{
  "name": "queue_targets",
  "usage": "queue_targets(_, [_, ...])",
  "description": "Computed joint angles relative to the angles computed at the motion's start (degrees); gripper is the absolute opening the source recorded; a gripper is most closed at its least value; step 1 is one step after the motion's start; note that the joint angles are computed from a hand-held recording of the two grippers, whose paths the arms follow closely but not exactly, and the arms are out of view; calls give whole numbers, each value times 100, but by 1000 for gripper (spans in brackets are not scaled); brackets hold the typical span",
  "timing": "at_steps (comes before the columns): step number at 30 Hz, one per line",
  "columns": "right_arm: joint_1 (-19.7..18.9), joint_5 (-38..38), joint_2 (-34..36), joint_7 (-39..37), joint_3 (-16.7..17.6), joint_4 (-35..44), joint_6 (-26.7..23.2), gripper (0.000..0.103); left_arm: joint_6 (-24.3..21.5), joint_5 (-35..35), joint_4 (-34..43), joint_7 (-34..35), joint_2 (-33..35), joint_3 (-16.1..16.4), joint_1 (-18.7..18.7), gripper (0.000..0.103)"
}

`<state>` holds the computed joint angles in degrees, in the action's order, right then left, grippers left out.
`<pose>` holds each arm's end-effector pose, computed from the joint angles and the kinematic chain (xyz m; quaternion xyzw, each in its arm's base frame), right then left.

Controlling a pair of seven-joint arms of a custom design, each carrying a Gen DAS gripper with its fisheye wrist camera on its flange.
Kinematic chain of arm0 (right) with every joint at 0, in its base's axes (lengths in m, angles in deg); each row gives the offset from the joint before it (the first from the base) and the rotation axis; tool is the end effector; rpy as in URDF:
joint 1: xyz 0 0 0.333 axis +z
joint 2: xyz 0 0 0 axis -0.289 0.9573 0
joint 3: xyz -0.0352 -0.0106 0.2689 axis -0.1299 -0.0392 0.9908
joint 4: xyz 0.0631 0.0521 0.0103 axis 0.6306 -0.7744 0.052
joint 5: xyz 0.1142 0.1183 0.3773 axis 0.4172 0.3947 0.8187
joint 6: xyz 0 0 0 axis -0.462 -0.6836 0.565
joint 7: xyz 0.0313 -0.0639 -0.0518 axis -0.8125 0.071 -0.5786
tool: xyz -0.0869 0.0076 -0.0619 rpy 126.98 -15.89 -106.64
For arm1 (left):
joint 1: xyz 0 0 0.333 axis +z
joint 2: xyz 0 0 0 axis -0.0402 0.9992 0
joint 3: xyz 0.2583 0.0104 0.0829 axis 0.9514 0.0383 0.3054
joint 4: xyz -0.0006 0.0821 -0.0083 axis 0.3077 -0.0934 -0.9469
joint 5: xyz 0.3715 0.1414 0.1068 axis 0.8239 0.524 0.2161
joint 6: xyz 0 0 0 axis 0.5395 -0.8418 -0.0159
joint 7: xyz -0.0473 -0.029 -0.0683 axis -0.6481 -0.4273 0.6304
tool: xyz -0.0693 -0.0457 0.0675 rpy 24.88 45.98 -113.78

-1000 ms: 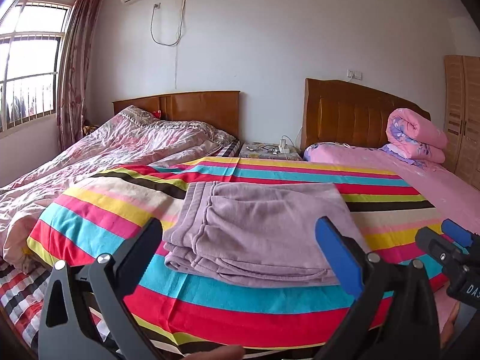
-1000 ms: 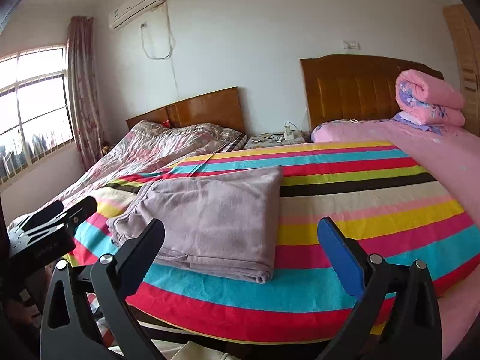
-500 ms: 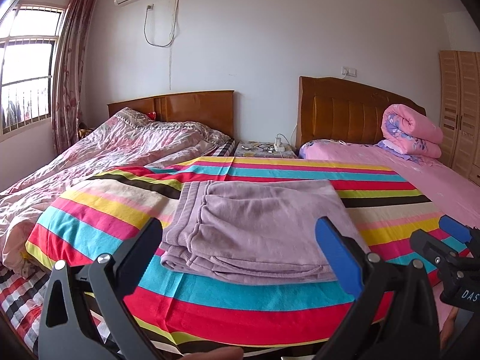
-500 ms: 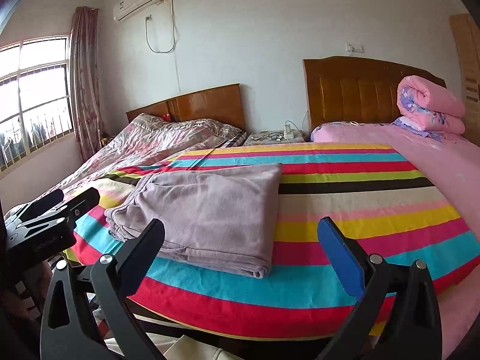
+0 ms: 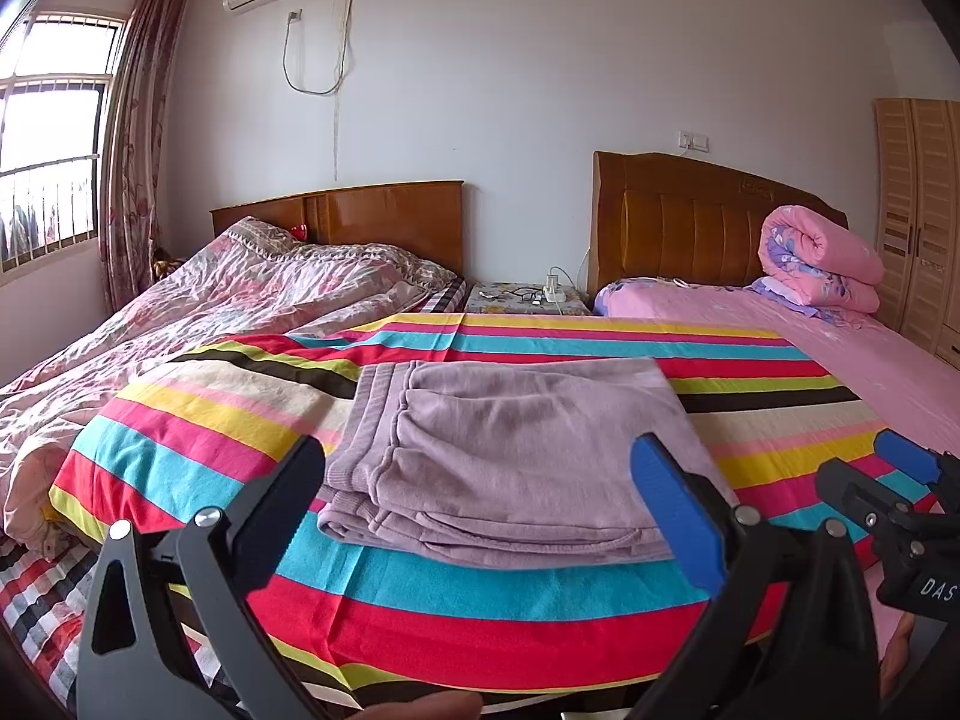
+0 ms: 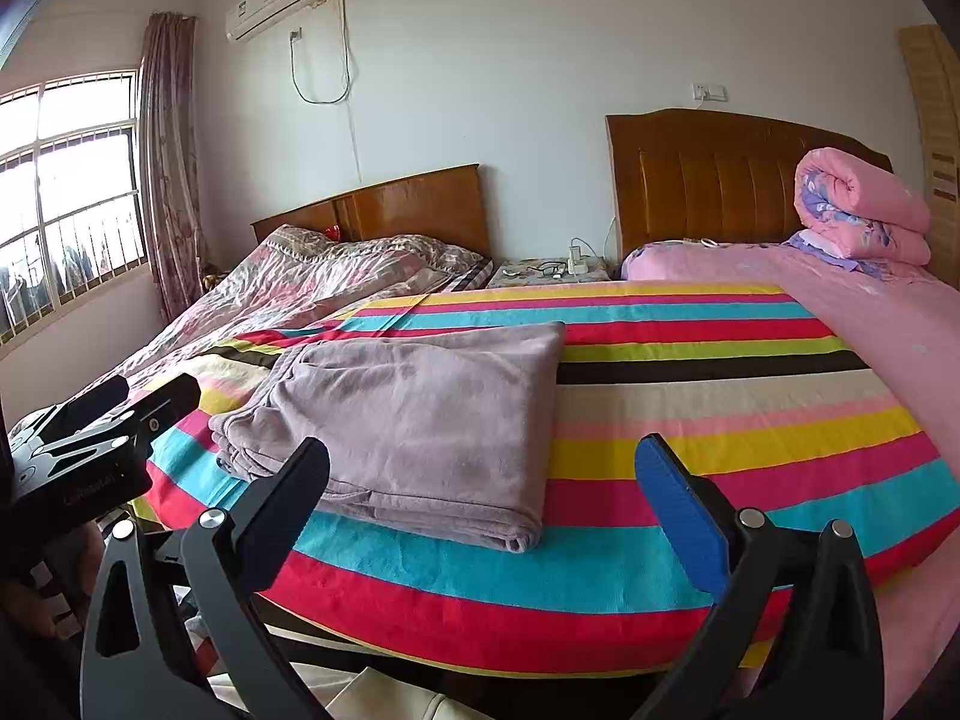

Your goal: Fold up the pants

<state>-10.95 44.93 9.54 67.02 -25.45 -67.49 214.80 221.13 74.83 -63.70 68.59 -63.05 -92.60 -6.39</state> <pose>0.6236 0.0727 0.5565 -0.5325 0.6505 -0.3356 0.4250 0.6539 -0.1393 0.6224 -0.5154 0.6540 -0.4333 0.3449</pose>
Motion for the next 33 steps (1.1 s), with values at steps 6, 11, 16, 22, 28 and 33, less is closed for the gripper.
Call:
queue_targets(6, [3,38,4,-41,1,-6,13,99,-1,-18,9,11,9,-14,3,102])
queue_targets(11, [16,152,35,-144,-8,4,27,99,5,-14,19,28,20,-11,2,102])
queue_targets(16, [23,216,39,-221,-15,-3,44,99,26,30,29,-12,32,10,-17,102])
queue_targets(22, [40,164,37,-159,-26,6,23,99,55,-36,14,56,13,-13,20,102])
queue_targets(28, [60,138,60,-123,-36,36,6,99,17,-97,55,105,40,-32,38,102])
queue_targets(33, [62,133,59,-116,-35,36,6,99,-49,-30,83,48,50,-2,14,102])
